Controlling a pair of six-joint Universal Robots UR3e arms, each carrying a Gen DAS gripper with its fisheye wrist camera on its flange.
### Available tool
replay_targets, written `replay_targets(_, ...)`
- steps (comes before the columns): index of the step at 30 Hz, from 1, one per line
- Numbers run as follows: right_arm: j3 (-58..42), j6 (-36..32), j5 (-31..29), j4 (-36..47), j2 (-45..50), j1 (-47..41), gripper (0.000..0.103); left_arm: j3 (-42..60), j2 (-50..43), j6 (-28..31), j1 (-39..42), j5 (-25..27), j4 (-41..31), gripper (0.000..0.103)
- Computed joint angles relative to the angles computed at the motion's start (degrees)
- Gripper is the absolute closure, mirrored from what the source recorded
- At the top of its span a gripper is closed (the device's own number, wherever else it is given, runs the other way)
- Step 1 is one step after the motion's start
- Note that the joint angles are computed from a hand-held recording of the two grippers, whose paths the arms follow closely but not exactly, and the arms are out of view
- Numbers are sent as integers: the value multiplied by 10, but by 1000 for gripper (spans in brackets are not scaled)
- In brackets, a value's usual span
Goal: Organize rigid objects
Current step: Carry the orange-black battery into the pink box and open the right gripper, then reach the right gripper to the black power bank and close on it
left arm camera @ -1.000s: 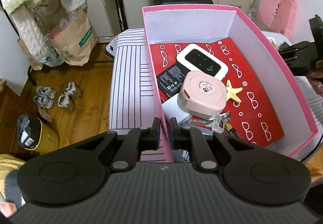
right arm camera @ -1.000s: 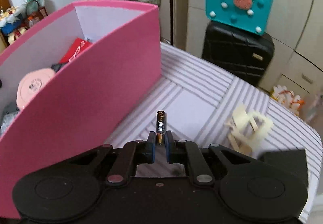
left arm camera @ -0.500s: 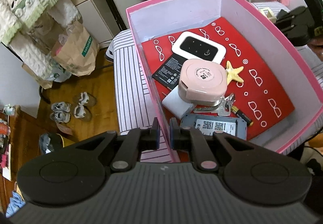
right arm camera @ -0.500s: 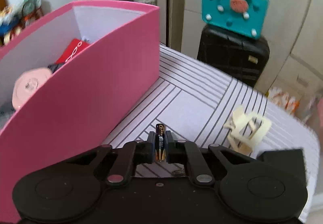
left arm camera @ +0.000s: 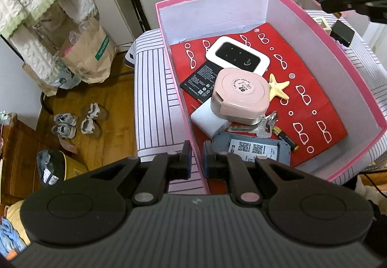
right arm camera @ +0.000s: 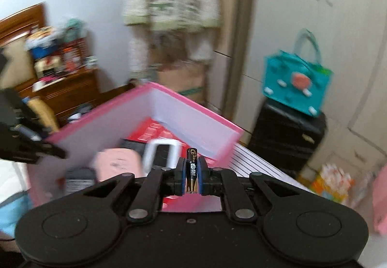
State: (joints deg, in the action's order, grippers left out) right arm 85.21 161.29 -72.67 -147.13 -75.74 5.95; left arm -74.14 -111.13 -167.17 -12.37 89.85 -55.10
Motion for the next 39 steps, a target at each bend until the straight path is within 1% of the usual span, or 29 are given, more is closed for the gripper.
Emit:
replay_targets(1, -15, -11, -1, 8, 7, 11, 92, -1, 0, 0, -1, 2, 2, 94)
replay_targets(3, -61, -27, -22, 26, 40, 37, 92, -14, 5, 5, -1, 1, 16, 94)
replay_targets(5, -127, -31, -51, 52, 91, 63, 92, -22, 10, 5, 6, -11, 21, 94)
replay_targets(7, -210, -40, -84, 97, 150, 82, 92, -20, 13, -6, 14, -25, 13, 94)
replay_targets(11, -361, -46, -151, 175, 256, 106, 92, -50, 27, 6, 19, -33, 41, 94)
replay_targets(14, -454, -42, -176, 226, 316, 112, 92, -57, 32, 0, 27, -46, 45, 94)
replay_targets(17, -502, -33, -168, 256, 346, 107, 92, -69, 36, 0, 26, -45, 58, 94)
replay_targets(20, -516, -20, -155, 272, 355, 103, 92, -74, 38, -1, 26, -46, 64, 93)
replay_targets(22, -511, -8, -162, 270, 355, 103, 92, -74, 38, 1, 30, -52, 62, 93)
replay_targets(23, -506, 1, -169, 262, 355, 105, 91, -71, 38, 0, 32, -56, 58, 93)
replay_targets(24, -479, 7, -173, 236, 343, 104, 91, -71, 39, -1, 35, -59, 56, 93)
replay_targets(26, -404, 14, -142, 183, 301, 90, 91, -75, 41, 1, 35, -58, 60, 93)
replay_targets(28, -357, 29, -111, 163, 267, 73, 91, -75, 40, 2, 34, -54, 60, 93)
replay_targets(33, -137, 69, -39, 46, 121, 20, 90, -89, 41, -2, 22, -37, 84, 93)
replay_targets(37, 31, 103, 11, -8, -3, -41, 86, -102, 44, -13, 20, -37, 99, 93)
replay_targets(39, 102, 106, 21, -26, -58, -69, 85, -105, 47, -22, 21, -40, 101, 93)
